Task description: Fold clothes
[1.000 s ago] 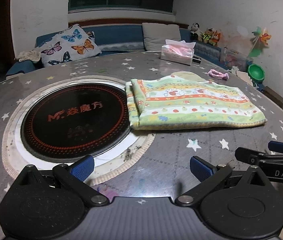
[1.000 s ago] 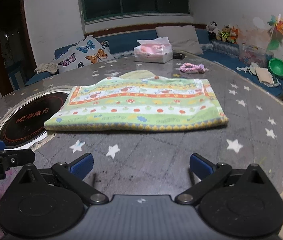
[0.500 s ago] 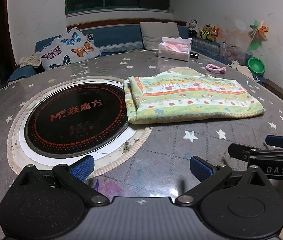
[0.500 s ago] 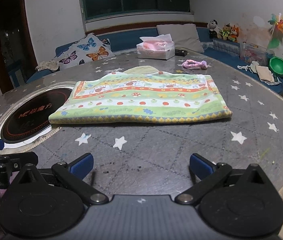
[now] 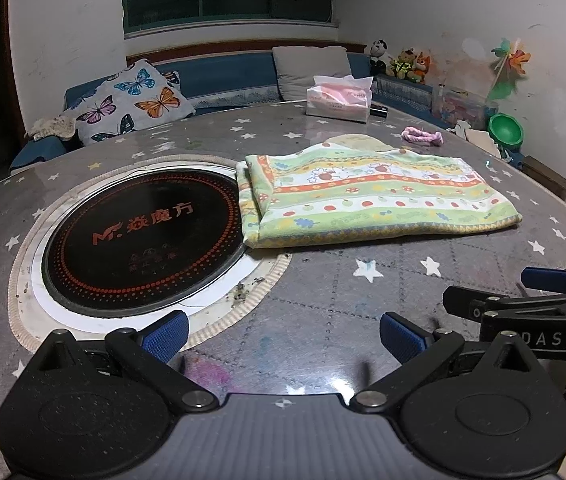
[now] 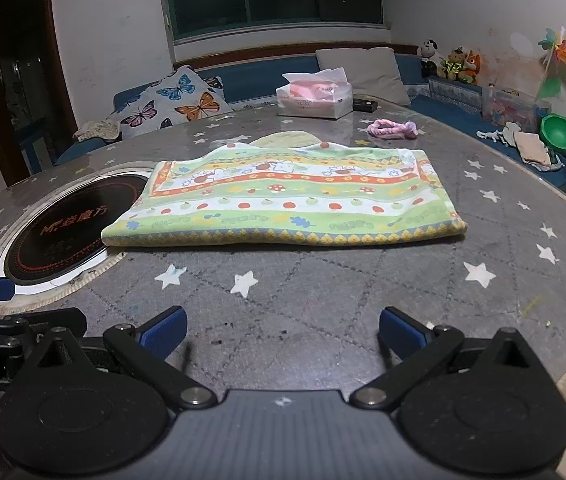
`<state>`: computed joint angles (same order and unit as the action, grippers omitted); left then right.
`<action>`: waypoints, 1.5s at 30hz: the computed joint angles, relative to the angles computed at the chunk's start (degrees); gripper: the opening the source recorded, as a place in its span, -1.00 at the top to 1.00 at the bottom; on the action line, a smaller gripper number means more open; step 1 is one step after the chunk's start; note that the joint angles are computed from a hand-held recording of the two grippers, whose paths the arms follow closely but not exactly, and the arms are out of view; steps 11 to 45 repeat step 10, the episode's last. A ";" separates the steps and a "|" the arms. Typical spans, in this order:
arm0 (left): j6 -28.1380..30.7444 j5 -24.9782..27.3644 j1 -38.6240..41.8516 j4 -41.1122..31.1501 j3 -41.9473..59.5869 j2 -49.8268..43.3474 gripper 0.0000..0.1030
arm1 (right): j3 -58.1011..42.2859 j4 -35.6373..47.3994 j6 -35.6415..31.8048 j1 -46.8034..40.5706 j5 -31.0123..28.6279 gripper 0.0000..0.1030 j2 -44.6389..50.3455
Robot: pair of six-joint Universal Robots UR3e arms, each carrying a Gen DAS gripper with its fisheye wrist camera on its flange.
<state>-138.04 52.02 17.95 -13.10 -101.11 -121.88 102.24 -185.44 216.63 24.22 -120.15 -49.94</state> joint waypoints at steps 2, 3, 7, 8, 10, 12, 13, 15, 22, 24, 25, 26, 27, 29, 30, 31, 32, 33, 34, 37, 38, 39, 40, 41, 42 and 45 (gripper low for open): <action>-0.02 0.08 -0.03 0.00 -0.07 0.04 -1.00 | -0.05 0.04 0.00 0.03 0.05 -1.00 0.03; -0.02 0.08 -0.02 0.01 -0.15 0.08 -1.00 | -0.04 0.05 -0.01 0.04 0.06 -1.00 0.01; -0.06 -0.11 0.04 0.71 -0.63 0.19 -1.00 | 0.02 0.06 0.01 0.18 -0.03 -1.00 -0.09; 0.07 -0.22 0.08 0.71 -0.69 0.20 -1.00 | 0.01 0.08 0.00 0.20 -0.06 -1.00 -0.10; 0.52 -0.51 0.19 0.35 -0.71 0.27 -1.00 | 0.00 0.08 0.00 0.22 -0.12 -1.00 -0.13; 0.52 -0.51 0.19 0.35 -0.71 0.27 -1.00 | 0.00 0.08 0.00 0.22 -0.12 -1.00 -0.13; 0.52 -0.51 0.19 0.35 -0.71 0.27 -1.00 | 0.00 0.08 0.00 0.22 -0.12 -1.00 -0.13; 0.52 -0.51 0.19 0.35 -0.71 0.27 -1.00 | 0.00 0.08 0.00 0.22 -0.12 -1.00 -0.13; 0.52 -0.51 0.19 0.35 -0.71 0.27 -1.00 | 0.00 0.08 0.00 0.22 -0.12 -1.00 -0.13; 0.52 -0.51 0.19 0.35 -0.71 0.27 -1.00 | 0.00 0.08 0.00 0.22 -0.12 -1.00 -0.13; 0.52 -0.51 0.19 0.35 -0.71 0.27 -1.00 | 0.00 0.08 0.00 0.22 -0.12 -1.00 -0.13; 0.52 -0.51 0.19 0.35 -0.71 0.27 -1.00 | 0.00 0.08 0.00 0.22 -0.12 -1.00 -0.13; 0.52 -0.51 0.19 0.35 -0.71 0.27 -1.00 | 0.00 0.08 0.00 0.22 -0.12 -1.00 -0.13; 0.52 -0.51 0.19 0.35 -0.71 0.27 -1.00 | 0.00 0.08 0.00 0.22 -0.12 -1.00 -0.13; 0.52 -0.51 0.19 0.35 -0.71 0.27 -1.00 | 0.00 0.08 0.00 0.22 -0.12 -1.00 -0.13; 0.52 -0.51 0.19 0.35 -0.71 0.27 -1.00 | 0.00 0.08 0.00 0.22 -0.12 -1.00 -0.13; 0.52 -0.51 0.19 0.35 -0.71 0.27 -1.00 | 0.00 0.08 0.00 0.22 -0.12 -1.00 -0.13; 0.52 -0.51 0.19 0.35 -0.71 0.27 -1.00 | 0.00 0.08 0.00 0.22 -0.12 -1.00 -0.13; 0.52 -0.51 0.19 0.35 -0.71 0.27 -1.00 | 0.00 0.08 0.00 0.22 -0.12 -1.00 -0.13; 0.52 -0.51 0.19 0.35 -0.71 0.27 -1.00 | 0.00 0.08 0.00 0.22 -0.12 -1.00 -0.13; 0.52 -0.51 0.19 0.35 -0.71 0.27 -1.00 | 0.00 0.08 0.00 0.22 -0.12 -1.00 -0.13; 0.52 -0.51 0.19 0.35 -0.71 0.27 -1.00 | 0.00 0.08 0.00 0.22 -0.12 -1.00 -0.13; 0.52 -0.51 0.19 0.35 -0.71 0.27 -1.00 | 0.00 0.08 0.00 0.22 -0.12 -1.00 -0.13; 0.52 -0.51 0.19 0.35 -0.71 0.27 -1.00 | 0.00 0.08 0.00 0.22 -0.12 -1.00 -0.13; 0.52 -0.51 0.19 0.35 -0.71 0.27 -1.00 | 0.00 0.08 0.00 0.22 -0.12 -1.00 -0.13; 0.52 -0.51 0.19 0.35 -0.71 0.27 -1.00 | 0.00 0.08 0.00 0.22 -0.12 -1.00 -0.13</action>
